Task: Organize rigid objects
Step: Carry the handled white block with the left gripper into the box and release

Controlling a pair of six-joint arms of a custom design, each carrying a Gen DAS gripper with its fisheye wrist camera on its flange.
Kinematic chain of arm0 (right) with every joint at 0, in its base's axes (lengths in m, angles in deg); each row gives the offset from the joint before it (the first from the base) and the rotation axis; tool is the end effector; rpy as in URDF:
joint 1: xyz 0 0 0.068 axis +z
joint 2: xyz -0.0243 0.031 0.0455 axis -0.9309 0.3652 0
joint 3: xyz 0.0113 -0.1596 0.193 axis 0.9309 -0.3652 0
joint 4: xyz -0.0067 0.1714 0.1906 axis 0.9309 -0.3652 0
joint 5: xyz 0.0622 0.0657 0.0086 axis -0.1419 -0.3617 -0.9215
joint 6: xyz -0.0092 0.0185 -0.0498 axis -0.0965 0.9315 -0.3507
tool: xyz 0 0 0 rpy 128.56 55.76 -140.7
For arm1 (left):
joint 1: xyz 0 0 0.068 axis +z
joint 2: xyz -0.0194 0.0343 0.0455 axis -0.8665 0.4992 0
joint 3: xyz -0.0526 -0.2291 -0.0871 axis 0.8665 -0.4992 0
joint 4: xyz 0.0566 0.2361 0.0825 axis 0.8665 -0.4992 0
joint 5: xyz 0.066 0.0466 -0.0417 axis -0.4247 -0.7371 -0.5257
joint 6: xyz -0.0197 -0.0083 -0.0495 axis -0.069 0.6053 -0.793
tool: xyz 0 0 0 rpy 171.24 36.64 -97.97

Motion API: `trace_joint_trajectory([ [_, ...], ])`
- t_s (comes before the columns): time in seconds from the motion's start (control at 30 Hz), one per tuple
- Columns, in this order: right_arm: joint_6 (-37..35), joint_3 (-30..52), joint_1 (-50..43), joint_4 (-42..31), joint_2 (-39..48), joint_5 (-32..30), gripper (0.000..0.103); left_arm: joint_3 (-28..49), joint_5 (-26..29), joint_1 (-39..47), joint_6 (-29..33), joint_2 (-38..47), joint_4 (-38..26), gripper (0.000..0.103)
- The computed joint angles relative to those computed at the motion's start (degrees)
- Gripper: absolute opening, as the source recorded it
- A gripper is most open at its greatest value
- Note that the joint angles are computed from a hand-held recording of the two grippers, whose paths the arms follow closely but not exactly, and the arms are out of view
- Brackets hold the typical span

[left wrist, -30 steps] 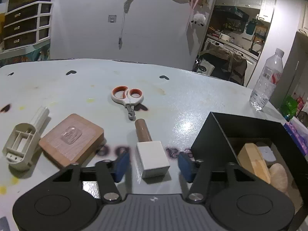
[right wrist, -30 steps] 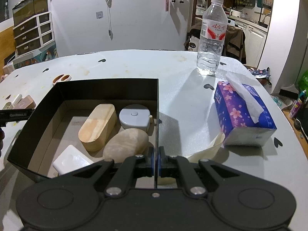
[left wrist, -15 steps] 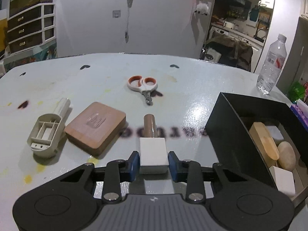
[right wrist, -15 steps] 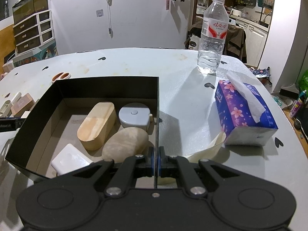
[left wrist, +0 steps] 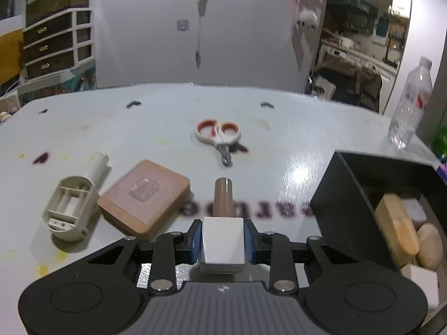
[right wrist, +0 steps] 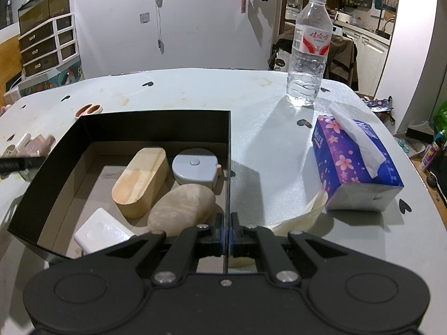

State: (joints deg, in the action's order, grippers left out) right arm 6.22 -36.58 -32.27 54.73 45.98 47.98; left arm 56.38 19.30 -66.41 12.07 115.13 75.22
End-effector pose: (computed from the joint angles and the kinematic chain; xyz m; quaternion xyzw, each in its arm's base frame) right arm 0.2783 0.1877 0.1377 -0.0340 0.9253 0.0067 0.3776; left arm 0.3078 -0.0330 0.1246 -0.0097 0.9128 -0.0313 0.4072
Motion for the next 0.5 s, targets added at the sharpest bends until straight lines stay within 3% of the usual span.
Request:
trace_joint_trajectory([
  [0.3, 0.3, 0.0, -0.1, 0.1, 0.0, -0.1, 0.004, -0.1, 7.9, -2.9, -2.9, -12.7, -4.7, 0.032],
  [0.5, 0.4, -0.3, -0.1, 0.4, -0.1, -0.2, 0.004, 5.2, 10.8, -10.1, -4.6, -9.7, -8.1, 0.032],
])
